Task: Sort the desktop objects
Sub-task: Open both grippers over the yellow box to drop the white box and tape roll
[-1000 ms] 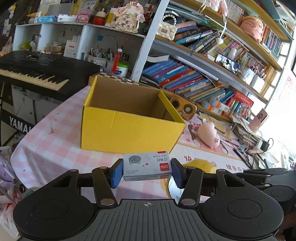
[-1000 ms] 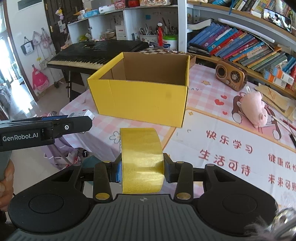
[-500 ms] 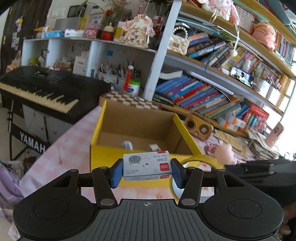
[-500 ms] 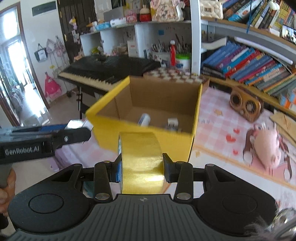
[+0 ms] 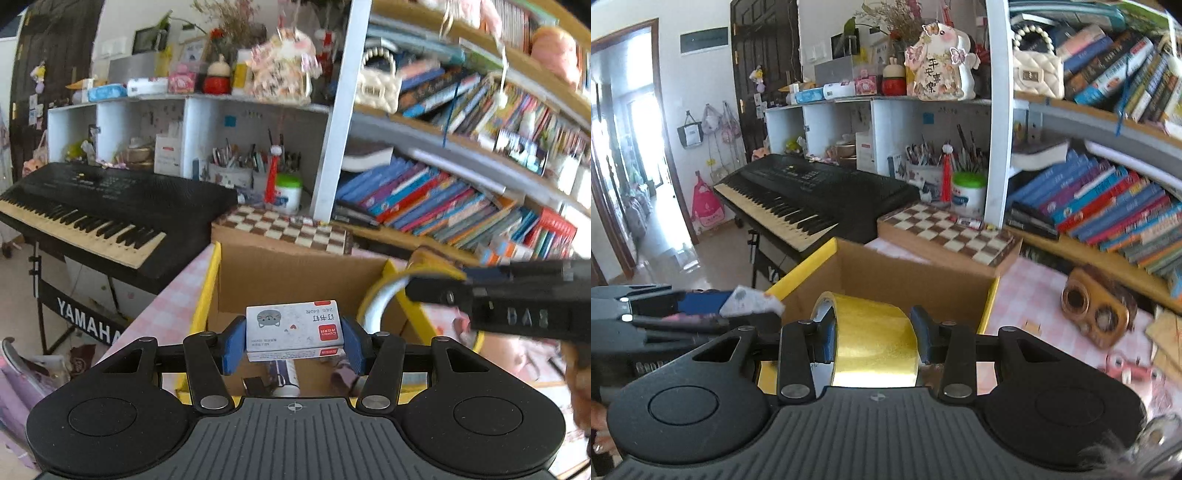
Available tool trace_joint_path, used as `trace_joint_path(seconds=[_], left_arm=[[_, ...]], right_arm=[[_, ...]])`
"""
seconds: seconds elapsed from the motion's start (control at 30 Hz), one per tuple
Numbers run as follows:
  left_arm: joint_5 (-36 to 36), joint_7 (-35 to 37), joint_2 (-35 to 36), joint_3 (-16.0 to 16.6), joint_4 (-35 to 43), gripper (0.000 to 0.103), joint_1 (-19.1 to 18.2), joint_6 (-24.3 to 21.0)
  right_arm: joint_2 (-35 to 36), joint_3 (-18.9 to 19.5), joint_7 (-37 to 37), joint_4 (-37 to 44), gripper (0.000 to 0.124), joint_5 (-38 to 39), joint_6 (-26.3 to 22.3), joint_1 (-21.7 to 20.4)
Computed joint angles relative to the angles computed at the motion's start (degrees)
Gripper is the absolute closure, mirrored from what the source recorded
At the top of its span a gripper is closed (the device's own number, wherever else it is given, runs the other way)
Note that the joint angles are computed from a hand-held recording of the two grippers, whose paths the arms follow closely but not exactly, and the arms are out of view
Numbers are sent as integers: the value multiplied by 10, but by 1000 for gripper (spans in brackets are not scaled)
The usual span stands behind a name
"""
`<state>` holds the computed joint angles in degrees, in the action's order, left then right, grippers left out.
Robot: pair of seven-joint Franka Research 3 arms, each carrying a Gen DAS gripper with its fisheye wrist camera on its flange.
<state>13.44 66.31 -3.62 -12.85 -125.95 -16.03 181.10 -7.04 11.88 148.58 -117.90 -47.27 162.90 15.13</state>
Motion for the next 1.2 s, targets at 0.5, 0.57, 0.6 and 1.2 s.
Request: trace_joint_path(seconds=[0.5,0.57,0.6,1.2], left_arm=[[77,35,135,-19,158,50,-19,-165],[88,32,144,-15,168,50,-26,-180],[84,35,148,-16,173,50,-27,-188],[171,-59,109,14,128,30,-42,-126]], right_arm=[[162,-82,-324,140,87,208,-45,56],[175,-87,-361,155,87,238,-58,62],[181,-90,-377,163,87,251,-66,64],[215,-118,-443,200,76,337,-64,91]])
